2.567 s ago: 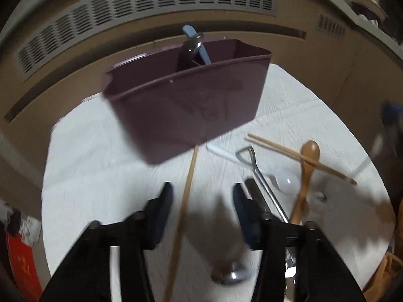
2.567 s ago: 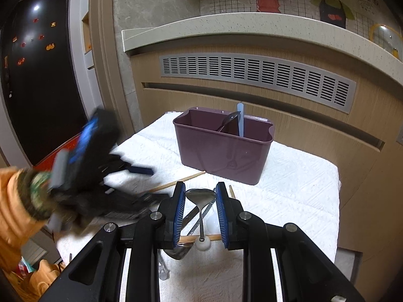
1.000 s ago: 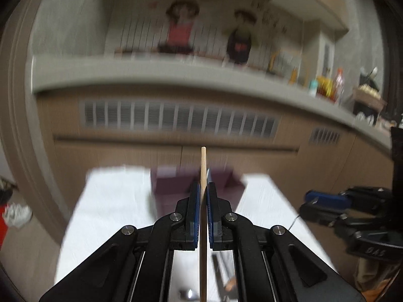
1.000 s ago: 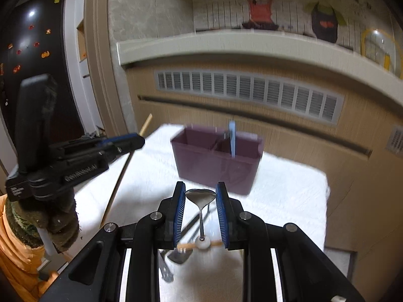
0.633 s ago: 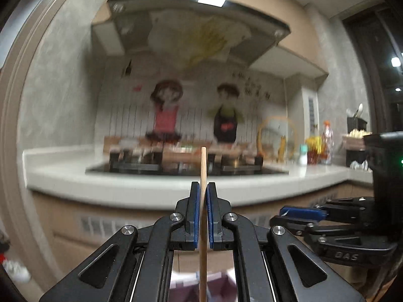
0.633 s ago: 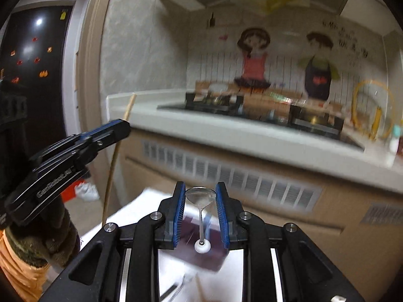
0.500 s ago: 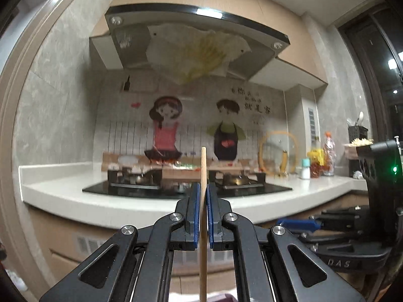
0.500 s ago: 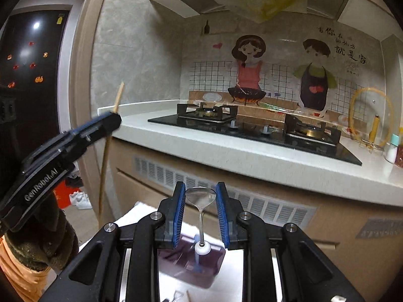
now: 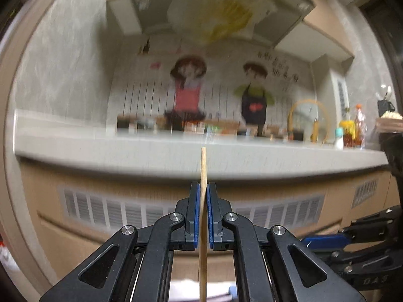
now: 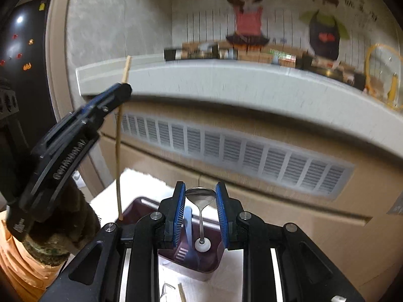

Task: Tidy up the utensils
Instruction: 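Carry the chopstick over the caddy and open the left tool while the right tool releases the teaspoon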

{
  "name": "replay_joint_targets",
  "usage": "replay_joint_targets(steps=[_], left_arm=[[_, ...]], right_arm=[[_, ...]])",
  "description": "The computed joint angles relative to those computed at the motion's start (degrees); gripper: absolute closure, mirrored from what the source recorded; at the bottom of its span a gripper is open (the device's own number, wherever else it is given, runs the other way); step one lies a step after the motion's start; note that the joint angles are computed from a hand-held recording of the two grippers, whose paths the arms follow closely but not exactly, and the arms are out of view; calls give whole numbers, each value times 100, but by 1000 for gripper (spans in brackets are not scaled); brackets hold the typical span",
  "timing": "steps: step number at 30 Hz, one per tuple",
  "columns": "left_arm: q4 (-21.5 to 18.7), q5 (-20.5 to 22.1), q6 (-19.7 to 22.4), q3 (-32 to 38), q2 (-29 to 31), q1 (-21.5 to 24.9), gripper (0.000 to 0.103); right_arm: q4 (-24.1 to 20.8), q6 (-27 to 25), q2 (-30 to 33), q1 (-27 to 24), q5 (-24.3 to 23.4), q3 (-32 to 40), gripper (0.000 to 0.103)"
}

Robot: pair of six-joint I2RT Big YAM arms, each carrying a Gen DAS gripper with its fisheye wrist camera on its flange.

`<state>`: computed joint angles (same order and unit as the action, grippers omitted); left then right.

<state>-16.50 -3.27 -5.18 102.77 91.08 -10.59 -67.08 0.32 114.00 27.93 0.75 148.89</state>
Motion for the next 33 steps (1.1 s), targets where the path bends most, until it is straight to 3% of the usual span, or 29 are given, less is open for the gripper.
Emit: replay_joint_targets(steps=[10,17,20,22,25,27,30,33], left_arm=[[-895,175,-801,-436,197,193,98],[-1357,210,-927,-505,88,203,95],[-1577,199,-898,-501,-51,184,78],[-1695,159,-905,-564,-223,171,56],[-1907,-36,-884,-647,-462,118,40],[-2268,-229,-890,-669,-610,58,26],[-2803,-381,-1051,-775,-796,3,18],[-3233,-180,-1284,-1109,-1080,-8,13]], right_arm=[[-96,250,99,-57,-436,-628,81],[9,322,-58,-30,-426,-1159,80],[231,361,-272,-9,-362,-1537,77],[487,343,-522,17,-299,-1890,75],[832,217,-925,98,-11,-2399,72],[945,183,-1136,141,101,-2645,70],[1083,202,-1512,154,145,-3165,66],[1199,220,-1866,201,228,-3746,64]])
